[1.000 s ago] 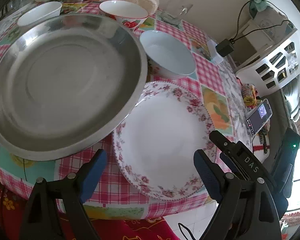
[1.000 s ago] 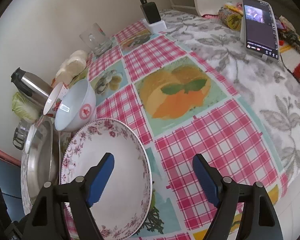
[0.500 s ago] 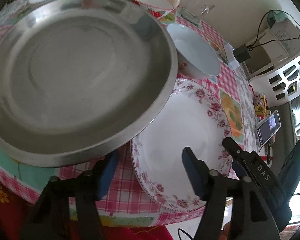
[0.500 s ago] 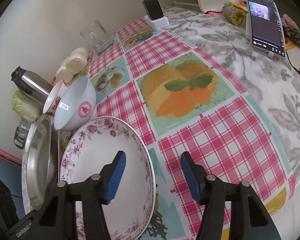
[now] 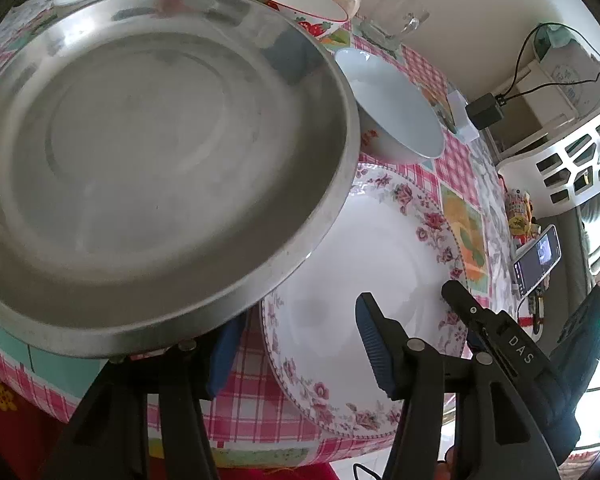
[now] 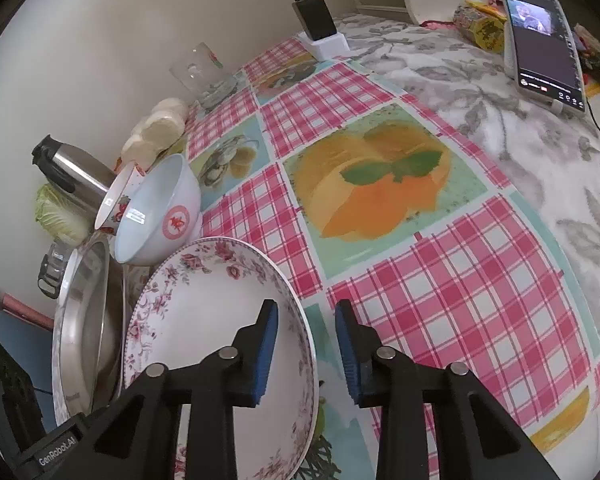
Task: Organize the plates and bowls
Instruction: 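Close the right tool on the floral plate rim while the left tool grips it too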
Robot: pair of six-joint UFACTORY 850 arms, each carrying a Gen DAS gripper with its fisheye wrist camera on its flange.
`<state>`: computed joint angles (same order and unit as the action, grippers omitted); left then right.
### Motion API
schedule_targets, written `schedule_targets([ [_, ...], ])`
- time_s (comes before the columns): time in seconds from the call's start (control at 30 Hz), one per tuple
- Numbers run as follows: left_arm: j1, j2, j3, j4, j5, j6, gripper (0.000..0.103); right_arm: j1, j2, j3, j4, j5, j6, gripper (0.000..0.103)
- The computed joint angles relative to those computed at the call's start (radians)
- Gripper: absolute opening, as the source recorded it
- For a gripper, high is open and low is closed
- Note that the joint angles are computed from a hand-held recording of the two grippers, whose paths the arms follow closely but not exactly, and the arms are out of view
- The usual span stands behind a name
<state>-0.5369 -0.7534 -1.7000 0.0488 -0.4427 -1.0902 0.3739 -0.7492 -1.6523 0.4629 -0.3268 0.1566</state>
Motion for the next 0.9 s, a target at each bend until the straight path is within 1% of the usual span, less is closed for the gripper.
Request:
schedule_targets([
  [0.07, -0.002, -0.003, -0.003, 0.018, 0.002, -0.018, 0.057, 0.0, -0.002, 0.0, 0.014, 0.005, -0.019, 0.031],
  [0.1, -0.002, -0.001, 0.0, 0.033, 0.007, -0.037, 0.05, 0.0, -0.003, -0.001, 0.024, 0.007, -0.031, 0.03],
  [0.17, -0.003, 0.0, 0.005, 0.063, 0.005, -0.076, 0.042, -0.002, -0.006, -0.002, 0.057, 0.013, -0.062, 0.03],
  [0.33, 0.003, 0.008, 0.023, 0.079, 0.023, -0.114, 0.033, -0.004, -0.009, -0.002, 0.091, 0.017, -0.092, 0.025],
  [0.4, 0.003, 0.005, 0.02, 0.093, 0.02, -0.119, 0.025, -0.007, -0.01, -0.001, 0.143, 0.014, -0.142, 0.021],
  [0.43, 0.003, 0.002, 0.018, 0.088, 0.022, -0.111, 0.023, -0.007, -0.011, -0.002, 0.162, 0.011, -0.161, 0.02],
  [0.57, -0.001, -0.011, -0.007, 0.083, 0.0, -0.078, 0.021, -0.006, -0.013, -0.006, 0.139, 0.006, -0.148, 0.018],
  [0.67, -0.001, -0.017, -0.014, 0.038, 0.006, -0.02, 0.018, -0.016, -0.003, 0.012, 0.165, 0.012, -0.156, 0.017],
  [0.77, -0.004, -0.033, -0.035, 0.001, 0.008, 0.04, 0.017, -0.024, 0.009, 0.03, 0.156, 0.024, -0.136, 0.017],
  [0.9, -0.012, -0.048, -0.061, 0.037, -0.004, 0.017, 0.017, -0.035, 0.018, 0.049, 0.241, 0.033, -0.202, 0.018],
])
